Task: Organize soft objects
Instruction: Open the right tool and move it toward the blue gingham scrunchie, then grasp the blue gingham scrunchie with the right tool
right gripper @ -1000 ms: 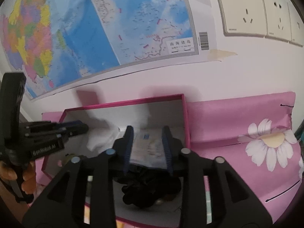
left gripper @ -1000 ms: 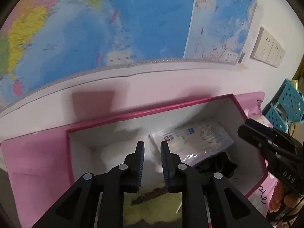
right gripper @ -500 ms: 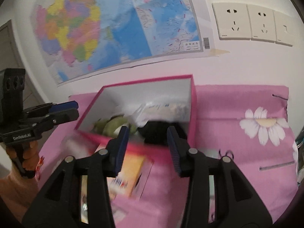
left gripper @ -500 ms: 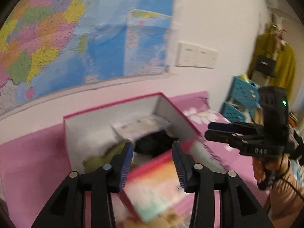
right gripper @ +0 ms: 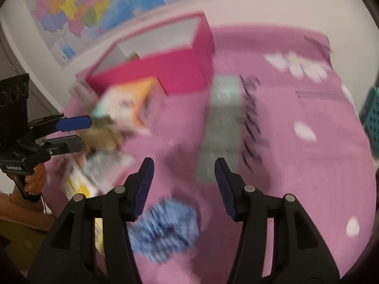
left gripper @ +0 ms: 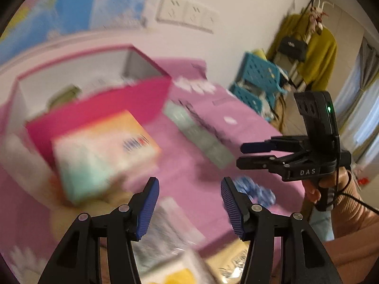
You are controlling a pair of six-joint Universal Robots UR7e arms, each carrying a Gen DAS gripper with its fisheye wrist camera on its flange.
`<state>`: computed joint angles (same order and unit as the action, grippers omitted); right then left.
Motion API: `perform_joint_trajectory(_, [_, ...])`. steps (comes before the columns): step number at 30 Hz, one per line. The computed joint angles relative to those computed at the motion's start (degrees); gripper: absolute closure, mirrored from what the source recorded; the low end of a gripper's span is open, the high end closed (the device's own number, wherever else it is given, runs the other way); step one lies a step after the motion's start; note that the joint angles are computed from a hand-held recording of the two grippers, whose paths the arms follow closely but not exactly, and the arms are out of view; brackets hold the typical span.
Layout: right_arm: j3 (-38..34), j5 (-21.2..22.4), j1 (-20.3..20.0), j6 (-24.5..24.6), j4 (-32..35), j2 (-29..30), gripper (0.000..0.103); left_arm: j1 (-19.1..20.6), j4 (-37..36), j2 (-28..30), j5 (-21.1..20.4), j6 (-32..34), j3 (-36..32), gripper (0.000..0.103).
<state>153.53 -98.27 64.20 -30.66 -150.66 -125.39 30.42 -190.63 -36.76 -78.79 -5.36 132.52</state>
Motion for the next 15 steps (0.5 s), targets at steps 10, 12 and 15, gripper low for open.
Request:
perform_joint_trajectory(10, [2.68,0.03,-2.43,-2.56,5.48,-3.75,0.048,-1.32,2.71,4.09,-4.59,-0.2,-0.67,0.048])
perform_joint_trajectory(12, [2.98,0.82,-2.94,-3.04,5.51,-3.87,0.048,-0.97,3.45,4.37,-5.49,-0.17,-0.81,0.048])
perform_joint_trajectory(15, [3.37,0.71,-2.79,-4.09,4.99,-3.85,0.061,-0.43,4.58,4.93,-6.92,-0.01,-1.38,0.048])
